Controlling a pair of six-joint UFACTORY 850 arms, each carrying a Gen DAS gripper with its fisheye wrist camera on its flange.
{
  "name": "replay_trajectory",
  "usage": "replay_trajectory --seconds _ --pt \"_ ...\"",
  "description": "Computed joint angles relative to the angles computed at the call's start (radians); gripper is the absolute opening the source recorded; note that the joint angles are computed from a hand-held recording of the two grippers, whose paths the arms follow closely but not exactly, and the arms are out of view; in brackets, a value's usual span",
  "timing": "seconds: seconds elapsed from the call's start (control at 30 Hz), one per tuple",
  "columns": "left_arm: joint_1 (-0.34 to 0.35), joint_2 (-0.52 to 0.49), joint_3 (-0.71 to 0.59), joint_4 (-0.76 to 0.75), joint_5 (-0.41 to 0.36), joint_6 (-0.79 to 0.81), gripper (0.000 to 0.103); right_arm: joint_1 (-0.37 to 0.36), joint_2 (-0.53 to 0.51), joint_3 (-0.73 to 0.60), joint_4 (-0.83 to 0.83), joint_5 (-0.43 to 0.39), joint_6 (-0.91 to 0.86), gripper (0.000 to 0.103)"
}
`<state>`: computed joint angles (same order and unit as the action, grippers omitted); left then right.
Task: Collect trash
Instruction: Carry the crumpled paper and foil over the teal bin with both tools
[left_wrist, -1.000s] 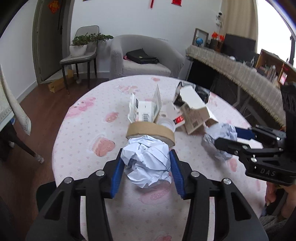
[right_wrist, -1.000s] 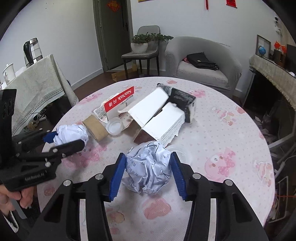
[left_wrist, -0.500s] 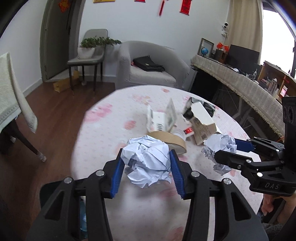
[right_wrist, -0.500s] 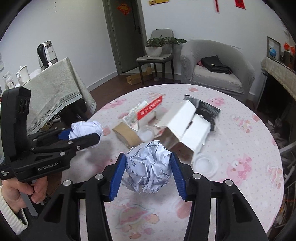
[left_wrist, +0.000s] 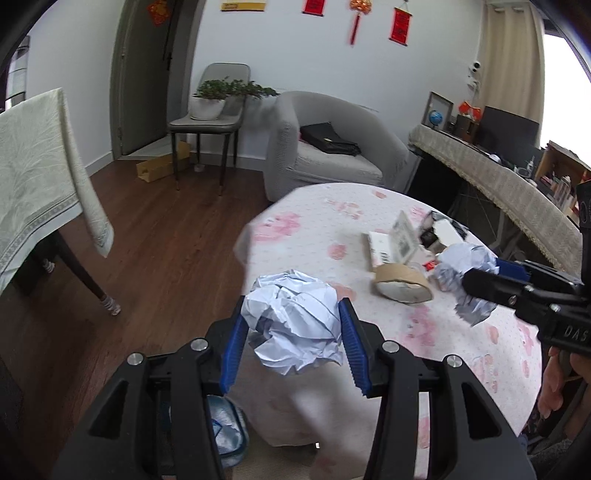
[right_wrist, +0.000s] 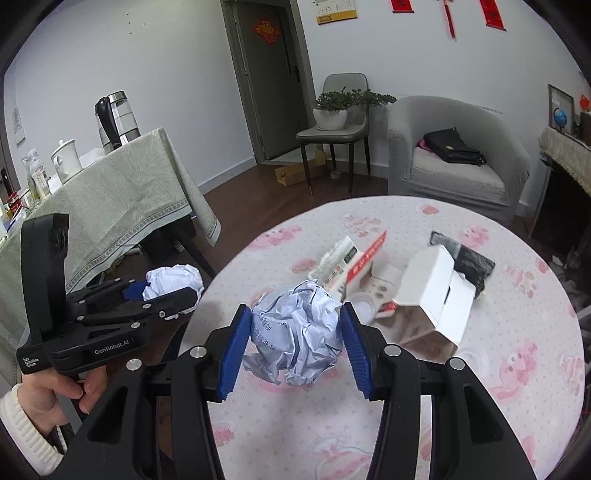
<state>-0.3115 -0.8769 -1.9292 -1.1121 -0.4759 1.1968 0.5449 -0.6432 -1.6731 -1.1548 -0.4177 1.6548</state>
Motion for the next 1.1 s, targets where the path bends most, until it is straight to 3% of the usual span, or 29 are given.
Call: replay_trajectory --seconds 0.33,0.53,0.77,1.1 --pt "0.042 0.005 0.013 -0.011 0.041 0.006 0.051 0.009 -0.062 -0.111 0.021 -0.016 -0.04 0.05" --pt "0.063 -0.016 -0.01 0.079 0.067 -0.078 0.051 0.018 -0.11 -0.196 0.069 -0.011 -0.113 0.05" --pt "0.083 -0.069 -0.069 0.266 0.052 -0.247 0.051 0.02 -0.165 -0.291 0.14 0.014 -0.197 0.051" --pt "0.102 -0.174 -0.194 0.554 -0.041 -0.491 0.051 0.022 -0.311 -0.524 0.405 0.006 -0.482 0.051"
